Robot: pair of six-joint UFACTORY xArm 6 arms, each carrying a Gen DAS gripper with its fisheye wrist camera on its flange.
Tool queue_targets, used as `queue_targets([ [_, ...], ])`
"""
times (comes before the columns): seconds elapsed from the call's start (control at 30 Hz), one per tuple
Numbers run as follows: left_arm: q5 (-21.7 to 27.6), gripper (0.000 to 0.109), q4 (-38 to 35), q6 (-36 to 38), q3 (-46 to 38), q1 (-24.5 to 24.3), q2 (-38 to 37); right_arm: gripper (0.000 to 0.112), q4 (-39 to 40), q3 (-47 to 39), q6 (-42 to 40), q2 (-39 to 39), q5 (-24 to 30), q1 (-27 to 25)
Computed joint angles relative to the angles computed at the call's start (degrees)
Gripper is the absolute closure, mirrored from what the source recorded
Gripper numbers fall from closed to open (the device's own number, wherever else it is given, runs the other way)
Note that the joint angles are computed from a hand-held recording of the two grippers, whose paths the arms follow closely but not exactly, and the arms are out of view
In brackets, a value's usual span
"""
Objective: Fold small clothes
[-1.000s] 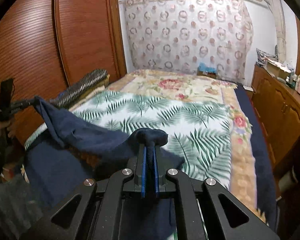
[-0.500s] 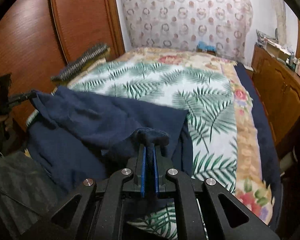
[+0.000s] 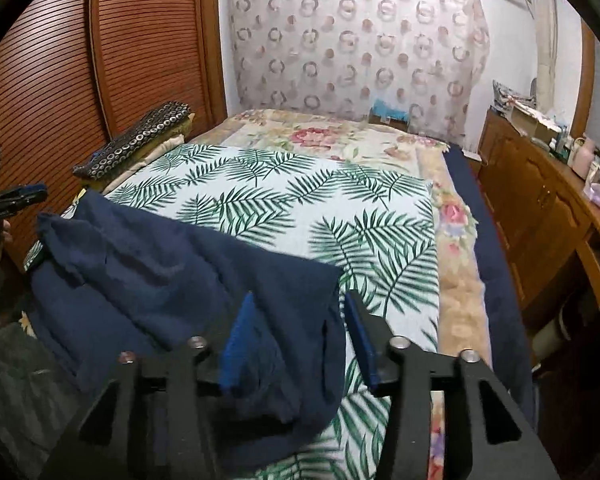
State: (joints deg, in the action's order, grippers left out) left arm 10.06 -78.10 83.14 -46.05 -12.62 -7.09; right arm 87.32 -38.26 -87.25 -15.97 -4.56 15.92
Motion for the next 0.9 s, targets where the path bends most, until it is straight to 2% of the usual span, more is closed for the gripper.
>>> queue_targets([
  [0.17, -0.8, 0.033, -0.5, -0.1, -3.7, -0.5, 3.7, 0.055, 10.2, -6.3, -11.0, 6.4, 1.2, -0.3],
  [0.3, -1.7, 0.033, 2.4, -2.7, -6.1, -0.8, 7.1, 0.055, 12.3, -9.8, -13.7, 11.3, 2.6, -1.8],
  [0.4, -1.9, 0.033, 7.0, -6.5, -7.9, -0.8, 9.9, 0.055, 6.3, -10.9, -8.2, 14.0, 3.2, -2.5],
  [0.6, -0.6, 0.033, 20.5, -18.0, -11.4, 0.6, 15.2, 0.055, -6.2, -12.4, 3.4, 17.9, 3.9, -4.0],
  [0.67, 1.2, 0.033, 20.6, -18.2, -12.7, 1.0, 16.4, 0.055, -9.5, -12.7, 6.5, 19.0, 3.9, -4.4],
  [0.9, 3.5, 0.033, 27.3, -25.7, -16.3, 2.4, 20.8, 0.055, -12.6, -14.4, 9.6, 21.9, 4.7, -5.8],
])
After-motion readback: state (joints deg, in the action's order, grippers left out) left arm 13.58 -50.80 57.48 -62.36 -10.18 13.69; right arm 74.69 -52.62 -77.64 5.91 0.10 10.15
